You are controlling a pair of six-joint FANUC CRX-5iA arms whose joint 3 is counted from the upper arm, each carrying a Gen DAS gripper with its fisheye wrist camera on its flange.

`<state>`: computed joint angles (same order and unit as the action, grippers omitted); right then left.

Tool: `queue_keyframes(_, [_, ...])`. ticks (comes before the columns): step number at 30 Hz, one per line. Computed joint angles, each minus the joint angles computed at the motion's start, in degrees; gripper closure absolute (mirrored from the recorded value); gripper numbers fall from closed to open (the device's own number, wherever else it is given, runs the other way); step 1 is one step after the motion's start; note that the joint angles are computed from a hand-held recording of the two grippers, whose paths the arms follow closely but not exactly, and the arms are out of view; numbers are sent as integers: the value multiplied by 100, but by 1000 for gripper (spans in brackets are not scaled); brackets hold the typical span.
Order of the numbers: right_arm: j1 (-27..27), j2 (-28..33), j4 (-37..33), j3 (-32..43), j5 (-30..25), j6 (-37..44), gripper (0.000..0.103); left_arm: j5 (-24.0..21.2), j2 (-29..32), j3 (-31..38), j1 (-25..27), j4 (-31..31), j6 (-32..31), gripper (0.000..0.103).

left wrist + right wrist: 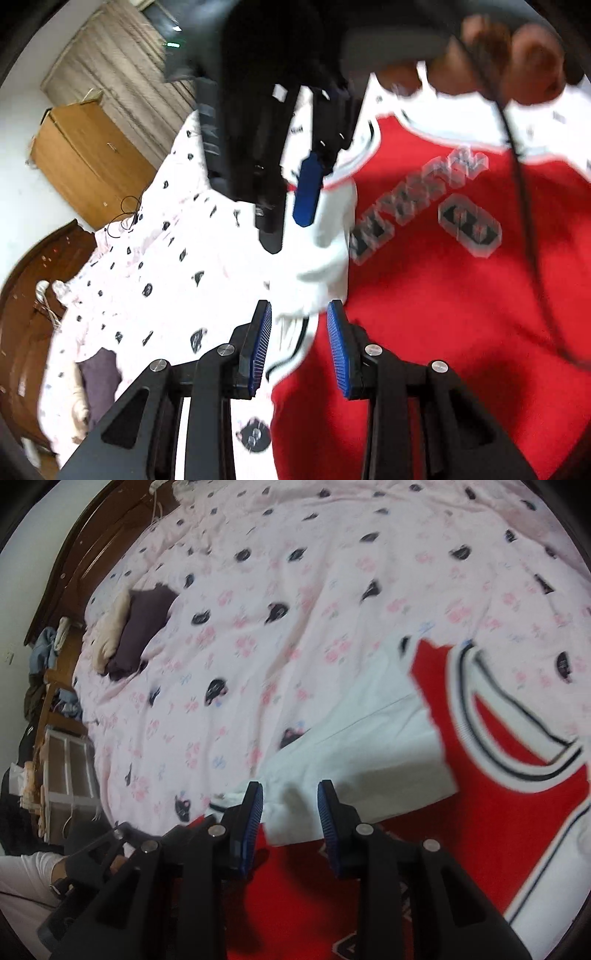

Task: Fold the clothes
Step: 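Move the right gripper to the other white sleeve at the jersey shoulder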

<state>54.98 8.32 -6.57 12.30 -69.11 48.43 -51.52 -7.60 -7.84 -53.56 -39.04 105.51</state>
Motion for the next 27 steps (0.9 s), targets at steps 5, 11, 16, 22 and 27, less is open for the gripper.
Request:
queue_keyframes(5, [-258,-27,11,-118,73,-215,70,657,128,-73,381,543,-280,67])
queue_keyframes(11, [-539,-27,-277,-294,379,-358,70,699,336,-325,1054,2488,-1782,67])
queue_keyframes(16, [-584,50,-74,-340,271,-541,70,617,318,-376,1145,2761,-2038,67])
queue_keyframes(22, [-530,-57,368,-565,304,-950,69,555,352,-311,1129,2855,-2096,67])
queue_keyframes(27, [-445,-117,176,-494,420,-579,69,822,139,-407,1117,2675,-1774,67])
